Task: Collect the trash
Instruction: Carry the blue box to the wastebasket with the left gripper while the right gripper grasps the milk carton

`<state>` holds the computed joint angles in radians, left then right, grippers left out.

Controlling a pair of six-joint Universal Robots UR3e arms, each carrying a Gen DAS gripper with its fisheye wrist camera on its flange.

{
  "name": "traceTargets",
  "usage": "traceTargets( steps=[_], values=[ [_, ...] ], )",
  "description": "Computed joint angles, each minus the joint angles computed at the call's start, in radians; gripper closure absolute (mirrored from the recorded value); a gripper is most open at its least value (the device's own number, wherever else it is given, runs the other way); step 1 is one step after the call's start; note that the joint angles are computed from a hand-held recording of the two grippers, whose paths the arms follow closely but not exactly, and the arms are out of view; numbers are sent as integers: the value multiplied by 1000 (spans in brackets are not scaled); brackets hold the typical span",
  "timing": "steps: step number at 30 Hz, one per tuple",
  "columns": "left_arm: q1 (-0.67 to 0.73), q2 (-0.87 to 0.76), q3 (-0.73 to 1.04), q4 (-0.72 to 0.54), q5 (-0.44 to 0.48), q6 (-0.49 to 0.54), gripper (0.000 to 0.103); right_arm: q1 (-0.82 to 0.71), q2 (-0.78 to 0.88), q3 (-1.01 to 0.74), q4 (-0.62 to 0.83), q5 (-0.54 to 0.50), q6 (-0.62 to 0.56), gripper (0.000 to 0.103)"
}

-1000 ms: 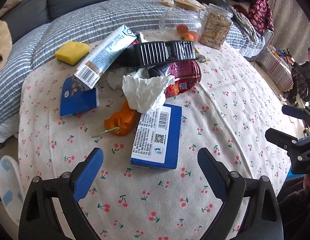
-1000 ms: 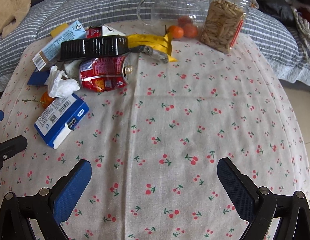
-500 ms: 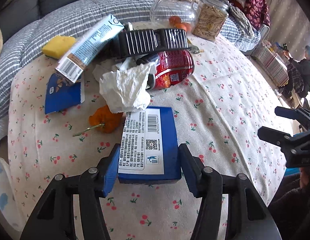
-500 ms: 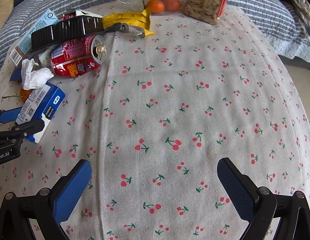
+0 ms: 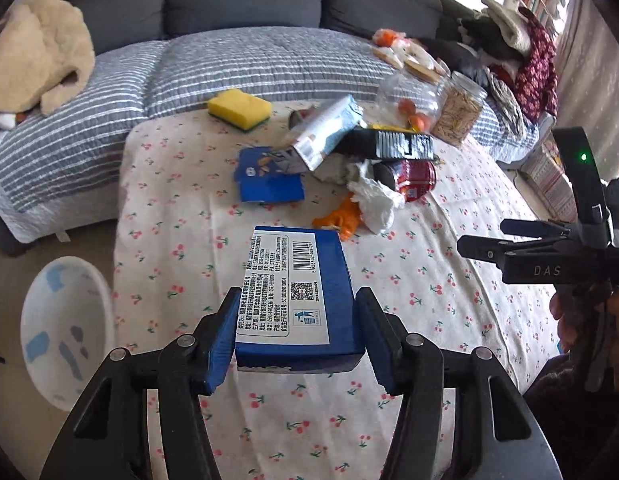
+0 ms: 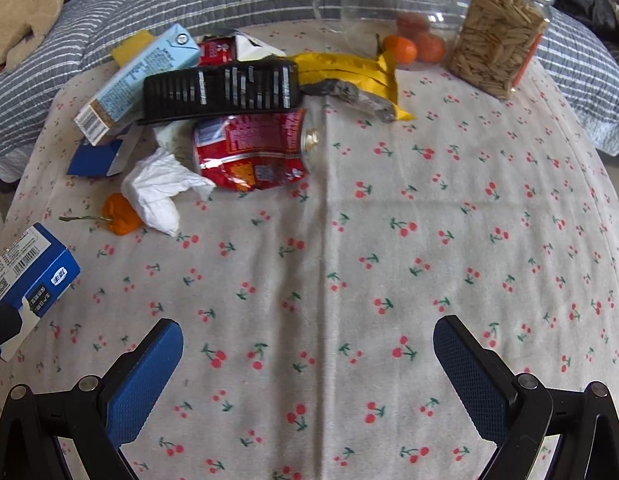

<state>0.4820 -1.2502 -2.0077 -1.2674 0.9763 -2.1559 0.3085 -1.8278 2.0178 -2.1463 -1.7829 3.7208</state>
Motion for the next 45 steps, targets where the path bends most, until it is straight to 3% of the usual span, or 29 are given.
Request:
traceTargets(
  steps=[4,8,11,19,29,33,36,39,45],
  values=[
    [140,-29,62,-36,-43,0,43,52,121,-83,-66,14,55,0],
    [229,-74,79,62,-60,-43,43,116,247,-150,-234,30,121,0],
    [283,-133,121,63,-73,-43,43,158,393,-259,-337,27,154,0],
    [383,-251,223,-5,-69,4,43,215,813,-602,-456,-97,250,4],
    [401,-351,311,-10,-77,-33,43,144,821,-629,-471,-168,436,7],
    [388,-377,310,42,-60,-69,43,106,807,-602,-481,-119,478,26],
    [375,-399,308,95,-39,-101,43,76,783,-521,-578,-33,472,56],
    [362,-429,311,142,-16,-130,43,86,751,-484,-616,-27,438,63],
    [336,-493,306,253,47,-183,43,127,664,-436,-621,-21,322,64]
  ],
)
